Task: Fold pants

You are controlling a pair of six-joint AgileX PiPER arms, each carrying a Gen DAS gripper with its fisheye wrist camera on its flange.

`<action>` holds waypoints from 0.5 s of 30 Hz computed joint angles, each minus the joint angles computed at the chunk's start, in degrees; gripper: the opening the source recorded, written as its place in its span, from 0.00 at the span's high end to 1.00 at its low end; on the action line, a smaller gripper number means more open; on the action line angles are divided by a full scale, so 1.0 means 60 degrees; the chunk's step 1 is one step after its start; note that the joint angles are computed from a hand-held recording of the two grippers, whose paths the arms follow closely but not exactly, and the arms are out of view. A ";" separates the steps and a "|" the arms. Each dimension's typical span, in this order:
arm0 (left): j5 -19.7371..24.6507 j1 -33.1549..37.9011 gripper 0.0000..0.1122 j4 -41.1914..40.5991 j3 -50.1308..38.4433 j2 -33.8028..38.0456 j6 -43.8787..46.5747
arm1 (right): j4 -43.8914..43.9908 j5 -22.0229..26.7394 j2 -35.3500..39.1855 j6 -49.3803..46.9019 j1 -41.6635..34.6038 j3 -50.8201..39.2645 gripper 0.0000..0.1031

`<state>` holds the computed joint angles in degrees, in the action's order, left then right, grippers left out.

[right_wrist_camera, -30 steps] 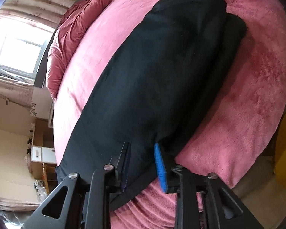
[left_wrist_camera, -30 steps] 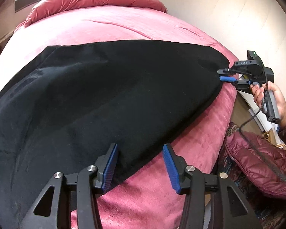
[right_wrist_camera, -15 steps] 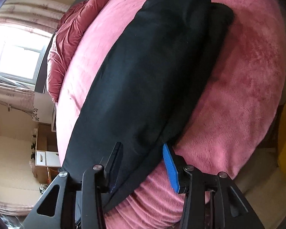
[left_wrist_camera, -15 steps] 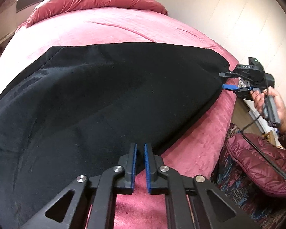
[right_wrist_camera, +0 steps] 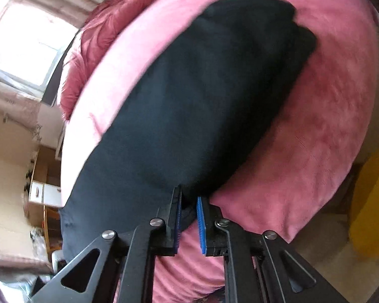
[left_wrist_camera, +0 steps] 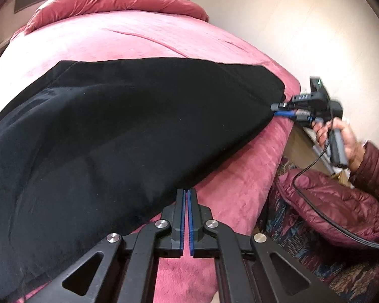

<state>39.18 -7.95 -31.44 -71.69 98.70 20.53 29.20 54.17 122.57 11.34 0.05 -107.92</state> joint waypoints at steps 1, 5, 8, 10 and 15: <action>-0.0077 0.0099 0.99 0.0053 0.0055 -0.0100 -0.0213 | 0.0307 -0.0071 0.0006 -0.0164 -0.0084 0.0117 0.85; -0.0200 0.0510 0.97 -0.0072 0.0186 -0.0391 -0.0614 | 0.0506 0.0139 -0.0264 -0.0534 -0.0194 0.0202 0.80; -0.0595 0.0514 0.87 0.0850 0.0422 -0.0726 -0.1473 | 0.1535 0.0307 -0.0612 -0.1395 -0.0179 0.0623 0.80; -0.0605 0.0581 0.83 0.0867 0.0540 -0.0801 -0.1401 | 0.2099 0.0564 -0.0624 -0.1823 -0.0040 0.0693 0.77; -0.0724 0.0439 0.77 0.1909 0.0669 -0.0831 -0.2597 | 0.2349 0.0809 -0.0073 -0.1541 0.0477 0.0456 0.60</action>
<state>34.84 -5.31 -19.99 -67.68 93.72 4.95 43.29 59.03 122.13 2.10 2.91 -105.19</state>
